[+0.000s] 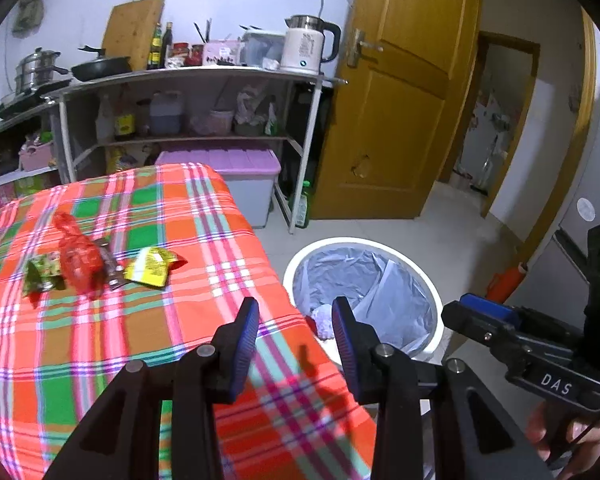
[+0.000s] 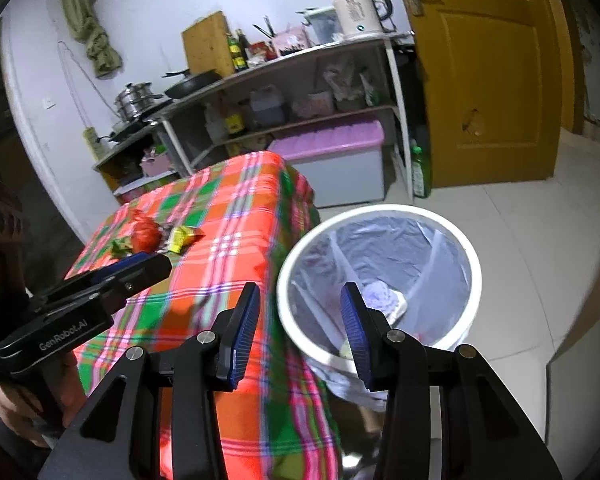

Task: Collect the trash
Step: 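Move both open tools back over the table trash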

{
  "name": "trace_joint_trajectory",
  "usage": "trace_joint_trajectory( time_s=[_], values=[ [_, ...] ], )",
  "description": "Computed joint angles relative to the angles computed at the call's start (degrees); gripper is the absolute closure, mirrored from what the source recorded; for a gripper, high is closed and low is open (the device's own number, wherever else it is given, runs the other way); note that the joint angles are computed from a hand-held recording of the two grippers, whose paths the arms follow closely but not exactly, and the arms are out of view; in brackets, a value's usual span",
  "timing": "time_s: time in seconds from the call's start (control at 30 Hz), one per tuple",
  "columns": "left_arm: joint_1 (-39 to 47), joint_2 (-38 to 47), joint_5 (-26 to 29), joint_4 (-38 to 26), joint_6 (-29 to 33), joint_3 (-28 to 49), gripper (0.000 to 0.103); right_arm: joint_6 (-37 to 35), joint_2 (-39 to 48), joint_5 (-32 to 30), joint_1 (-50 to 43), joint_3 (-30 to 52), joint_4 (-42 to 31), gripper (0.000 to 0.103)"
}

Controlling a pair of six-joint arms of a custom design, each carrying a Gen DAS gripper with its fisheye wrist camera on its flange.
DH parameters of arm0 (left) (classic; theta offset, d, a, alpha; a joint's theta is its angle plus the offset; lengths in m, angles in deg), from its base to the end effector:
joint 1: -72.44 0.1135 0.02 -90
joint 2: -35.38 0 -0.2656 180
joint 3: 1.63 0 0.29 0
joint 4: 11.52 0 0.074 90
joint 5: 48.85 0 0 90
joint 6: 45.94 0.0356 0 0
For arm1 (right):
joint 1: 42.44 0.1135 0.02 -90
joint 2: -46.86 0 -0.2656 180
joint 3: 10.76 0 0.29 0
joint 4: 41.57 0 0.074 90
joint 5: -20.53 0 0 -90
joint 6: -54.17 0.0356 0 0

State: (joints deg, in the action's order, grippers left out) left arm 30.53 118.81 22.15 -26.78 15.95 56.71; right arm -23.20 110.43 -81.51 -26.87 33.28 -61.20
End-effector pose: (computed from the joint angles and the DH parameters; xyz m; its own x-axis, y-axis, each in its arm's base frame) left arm 0.2565 -0.2147 0.1847 -0.6356 -0.0282 -0.7715 0.1672 0.9706 -0.1732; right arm 0.2480 0.0768 0.1857 -0.6851 0.0311 -0.7278 -0.2752 0.9140 0.2981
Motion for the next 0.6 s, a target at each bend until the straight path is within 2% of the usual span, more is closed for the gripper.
trace_joint_trajectory(
  time_s=[0.37,0.6],
  values=[
    [-1.1,-16.77,-5.92,-4.22,-2.68,-10.84,0.062,0.5,-5.7,6.58,11.26,-0.37,-2.16,0.06],
    [-1.65,-27.95,-9.12,-9.77,-4.23,-16.26,0.062,1.58,-6.27,7.45,16.85,0.49,-2.68,0.06]
  ],
)
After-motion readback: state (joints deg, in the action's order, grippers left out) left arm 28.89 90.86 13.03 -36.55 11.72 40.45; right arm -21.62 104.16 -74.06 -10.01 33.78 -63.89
